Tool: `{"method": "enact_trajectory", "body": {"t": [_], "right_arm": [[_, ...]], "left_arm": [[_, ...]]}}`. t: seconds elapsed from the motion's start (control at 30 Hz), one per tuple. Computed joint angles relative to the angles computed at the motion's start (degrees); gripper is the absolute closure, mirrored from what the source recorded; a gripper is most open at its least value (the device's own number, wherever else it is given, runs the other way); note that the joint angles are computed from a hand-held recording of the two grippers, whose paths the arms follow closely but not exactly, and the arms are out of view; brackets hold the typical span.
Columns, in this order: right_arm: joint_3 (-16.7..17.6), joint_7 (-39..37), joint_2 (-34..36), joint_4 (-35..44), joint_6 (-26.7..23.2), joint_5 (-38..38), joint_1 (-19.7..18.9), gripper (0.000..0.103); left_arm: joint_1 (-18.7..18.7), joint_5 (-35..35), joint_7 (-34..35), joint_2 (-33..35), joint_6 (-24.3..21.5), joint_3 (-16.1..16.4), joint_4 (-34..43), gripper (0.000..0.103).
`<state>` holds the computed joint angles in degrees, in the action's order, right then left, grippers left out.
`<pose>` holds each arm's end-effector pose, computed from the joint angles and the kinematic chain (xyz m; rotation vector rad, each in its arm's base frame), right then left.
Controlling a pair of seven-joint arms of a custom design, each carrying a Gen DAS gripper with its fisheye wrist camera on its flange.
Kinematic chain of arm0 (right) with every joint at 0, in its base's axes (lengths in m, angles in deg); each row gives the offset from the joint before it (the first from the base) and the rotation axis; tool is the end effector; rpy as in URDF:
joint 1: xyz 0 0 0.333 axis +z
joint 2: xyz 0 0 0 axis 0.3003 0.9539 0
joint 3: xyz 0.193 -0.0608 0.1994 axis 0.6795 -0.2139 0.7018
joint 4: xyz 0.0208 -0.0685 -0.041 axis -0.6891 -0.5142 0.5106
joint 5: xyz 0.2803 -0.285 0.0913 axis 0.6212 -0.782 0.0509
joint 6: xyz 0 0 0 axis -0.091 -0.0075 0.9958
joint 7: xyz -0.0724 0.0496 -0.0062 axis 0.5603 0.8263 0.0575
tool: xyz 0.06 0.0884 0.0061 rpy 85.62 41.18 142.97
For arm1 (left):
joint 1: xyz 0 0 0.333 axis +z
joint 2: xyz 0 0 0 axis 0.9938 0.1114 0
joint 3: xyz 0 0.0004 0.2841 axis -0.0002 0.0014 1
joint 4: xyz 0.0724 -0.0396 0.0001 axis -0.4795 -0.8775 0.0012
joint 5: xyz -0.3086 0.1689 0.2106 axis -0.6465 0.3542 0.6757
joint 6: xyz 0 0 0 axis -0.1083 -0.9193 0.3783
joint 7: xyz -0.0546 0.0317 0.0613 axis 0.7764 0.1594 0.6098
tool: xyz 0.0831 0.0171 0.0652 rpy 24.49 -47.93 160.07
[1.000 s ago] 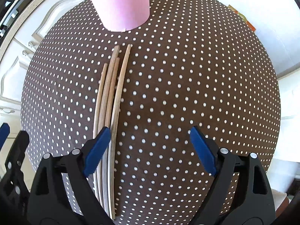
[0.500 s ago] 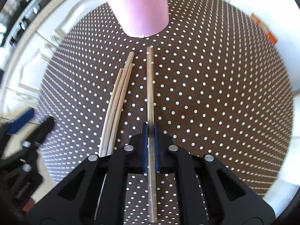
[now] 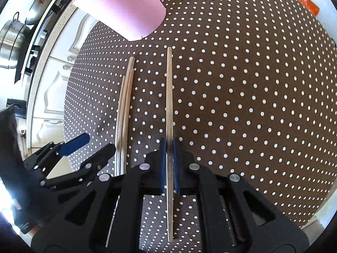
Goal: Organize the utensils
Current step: 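Lower the right tool onto the loose chopsticks and grasp one chopstick, then grasp a chopstick with the left tool while the right tool holds its own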
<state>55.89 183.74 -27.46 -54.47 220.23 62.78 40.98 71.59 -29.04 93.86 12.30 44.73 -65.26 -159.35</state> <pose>0.5626 0.3624 0.3633 -1.3634 2.3535 0.2062 0.5774 -0.2332 0.3457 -1.4099 2.7007 -0.1957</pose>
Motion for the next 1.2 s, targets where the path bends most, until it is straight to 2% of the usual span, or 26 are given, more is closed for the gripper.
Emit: {"method": "enact_trajectory", "body": {"t": [0.13, 0.37, 0.5, 0.57, 0.67, 0.7, 0.73, 0.77, 0.8, 0.83, 0.97, 1.03, 1.2], "right_arm": [[1.18, -3.22, -7.01, -9.04, 3.00, 5.40, -1.36, 0.096], [0.67, -5.04, -9.12, -11.84, 3.72, 7.94, -0.56, 0.096], [0.64, -5.27, -9.89, -13.31, 4.60, 8.89, -0.27, 0.096], [0.59, -5.75, -10.67, -14.22, 4.72, 9.49, -0.21, 0.096], [0.37, -6.12, -11.30, -14.99, 4.71, 9.89, -0.04, 0.096], [0.26, -6.00, -11.46, -15.12, 4.66, 9.72, 0.05, 0.096], [0.18, -5.95, -11.78, -15.44, 4.64, 9.60, 0.13, 0.096], [0.09, -5.94, -12.40, -16.10, 4.60, 9.40, 0.20, 0.096], [-0.12, -5.16, -11.91, -15.32, 4.19, 8.52, 0.39, 0.096], [-0.25, -4.72, -11.76, -14.99, 3.96, 7.93, 0.47, 0.096], [-0.39, -4.95, -12.64, -15.84, 4.40, 7.35, 0.47, 0.096], [-0.58, -4.28, -12.95, -16.01, 4.69, 6.79, 0.51, 0.096], [-1.21, -1.15, -15.52, -17.64, 6.13, 1.66, 0.92, 0.096]], "left_arm": [[-0.55, 1.03, -1.69, 1.34, -0.86, 0.10, 1.85, 0.043], [-2.29, 3.49, -4.98, 5.62, -2.69, 0.43, 7.50, 0.039], [-4.61, 6.07, -8.62, 11.14, -7.03, 1.05, 14.86, 0.034], [-6.21, 8.98, -11.08, 12.26, -6.84, 1.74, 16.27, 0.034], [-7.10, 9.59, -13.58, 13.96, -7.41, 1.89, 18.42, 0.034], [-7.06, 9.17, -13.91, 14.15, -7.42, 1.74, 18.69, 0.036], [-6.44, 7.75, -12.99, 14.21, -7.37, 1.20, 18.82, 0.050], [-5.24, 4.90, -11.31, 14.06, -7.41, 0.28, 18.68, 0.070], [-4.96, 4.35, -11.15, 13.54, -7.06, 0.42, 18.02, 0.080], [-5.03, 4.66, -11.19, 12.96, -6.47, 0.70, 17.10, 0.097], [-5.24, 4.63, -13.11, 11.54, -3.63, 1.10, 14.62, 0.097], [-3.51, 3.37, -12.31, 8.09, -1.08, 1.27, 9.34, 0.097], [-1.28, 1.55, -12.23, 3.65, 2.61, 1.32, 4.76, 0.097]]}}
